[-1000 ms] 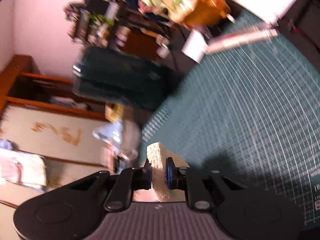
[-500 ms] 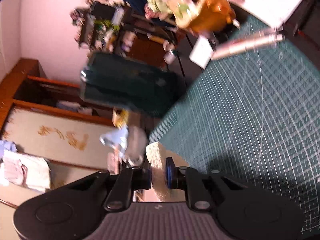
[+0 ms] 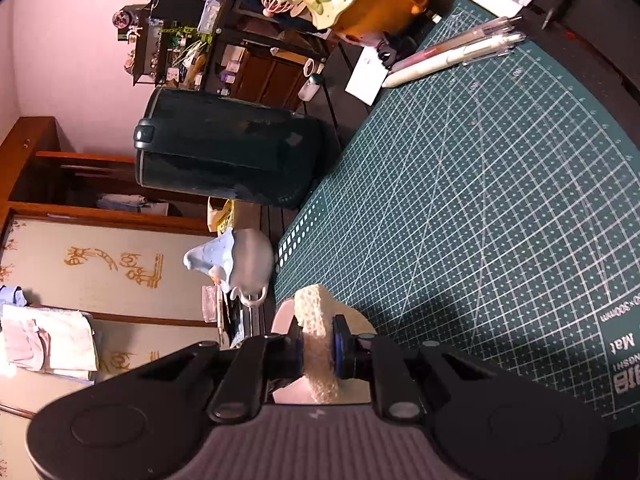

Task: Clean bowl
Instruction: 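Hold the bowl with the left tool while the right tool sweeps the sponge across its base, then hold the bowl steady with the left tool while the right tool scrubs its outside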

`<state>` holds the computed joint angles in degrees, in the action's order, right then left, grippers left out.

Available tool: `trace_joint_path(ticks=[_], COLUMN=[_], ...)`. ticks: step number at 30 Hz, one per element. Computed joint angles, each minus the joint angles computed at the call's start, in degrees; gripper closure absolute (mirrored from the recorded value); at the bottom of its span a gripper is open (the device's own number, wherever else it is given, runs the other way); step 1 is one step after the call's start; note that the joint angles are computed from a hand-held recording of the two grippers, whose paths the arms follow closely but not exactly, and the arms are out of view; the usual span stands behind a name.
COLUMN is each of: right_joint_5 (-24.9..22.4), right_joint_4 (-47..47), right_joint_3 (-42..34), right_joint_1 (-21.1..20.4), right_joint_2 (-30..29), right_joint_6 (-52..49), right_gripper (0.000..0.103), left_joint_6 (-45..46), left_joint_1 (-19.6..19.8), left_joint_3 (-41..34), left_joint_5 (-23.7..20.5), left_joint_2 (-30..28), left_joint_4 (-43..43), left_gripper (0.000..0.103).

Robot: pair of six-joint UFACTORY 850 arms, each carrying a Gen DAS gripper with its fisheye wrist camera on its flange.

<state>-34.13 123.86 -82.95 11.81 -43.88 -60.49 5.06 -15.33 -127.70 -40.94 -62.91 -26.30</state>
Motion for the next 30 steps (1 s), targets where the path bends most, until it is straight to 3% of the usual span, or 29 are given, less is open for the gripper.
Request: trace_joint_path(ticks=[7,14,20,25,30], right_joint_5=[-1.13,1.09,-1.55,1.11,-1.70], right_joint_4=[6.13,-1.95,6.82,0.87,9.83], right_joint_3=[0.07,-2.75,-0.50,-2.16,0.33], right_joint_1=[-0.01,0.13,0.15,0.32,0.12], right_joint_2=[0.18,-2.47,-0.27,-1.99,0.36], right_joint_6=[-5.84,4.80,-5.73,2.33,-7.13], right_gripper=[0.090,0.090,0.090,0.090,0.090], left_joint_6=[-0.53,-0.15,-0.16,-1.25,-1.32], left_joint_1=[-0.67,-0.87,-1.01,-1.22,-1.21], left_joint_3=[1.17,2.32,2.14,2.00,1.50], left_joint_5=[-1.64,-0.76,-0.73,-0.75,-1.04], left_joint_2=[0.39,0.95,0.81,0.80,0.50], left_joint_4=[0.69,1.16,1.08,1.32,1.44], left_gripper=[0.083,0.083,0.083,0.083,0.082])
